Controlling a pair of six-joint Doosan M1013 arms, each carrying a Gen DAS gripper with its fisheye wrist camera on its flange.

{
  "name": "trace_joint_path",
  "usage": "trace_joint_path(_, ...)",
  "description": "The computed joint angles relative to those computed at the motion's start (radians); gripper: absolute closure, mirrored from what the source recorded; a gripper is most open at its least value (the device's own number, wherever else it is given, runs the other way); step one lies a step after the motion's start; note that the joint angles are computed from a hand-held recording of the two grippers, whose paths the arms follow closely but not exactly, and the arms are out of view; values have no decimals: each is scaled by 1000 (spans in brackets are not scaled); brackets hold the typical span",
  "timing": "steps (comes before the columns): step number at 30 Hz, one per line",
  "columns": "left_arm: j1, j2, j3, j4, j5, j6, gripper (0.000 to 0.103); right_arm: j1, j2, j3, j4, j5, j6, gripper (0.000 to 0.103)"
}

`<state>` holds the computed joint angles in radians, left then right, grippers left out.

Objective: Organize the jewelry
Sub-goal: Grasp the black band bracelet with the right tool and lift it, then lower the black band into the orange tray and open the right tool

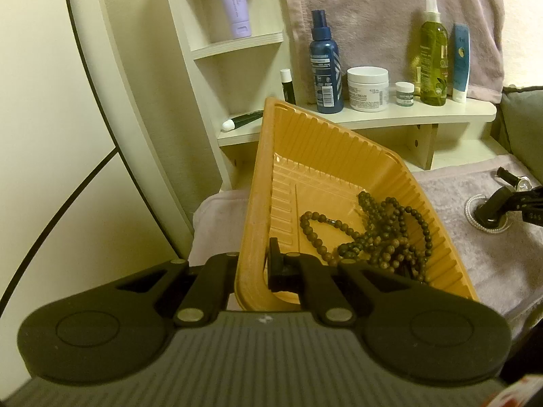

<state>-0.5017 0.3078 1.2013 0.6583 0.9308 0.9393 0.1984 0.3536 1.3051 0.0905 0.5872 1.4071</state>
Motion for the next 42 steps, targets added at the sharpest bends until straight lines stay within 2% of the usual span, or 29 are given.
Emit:
trace_joint_path(14,-1,0,1,2,0,1,100,-11,-44,19,89,-30,23,94)
trace_joint_path(23,-3,-3,2,4,0,2,100,-13,-59,13,153,-14,-29,94)
trace_joint_path(27,-3,-2,1,3,1,2,100,-9,-60,-1,222,-3,-81,94)
trace_joint_path(36,-4,-2,-1,2,2,3,100,11,-44,-56,487,97,-271,94)
trace_joint_path(42,-4,-2,-2,1,2,3,100,34,-20,-90,565,173,-324,94)
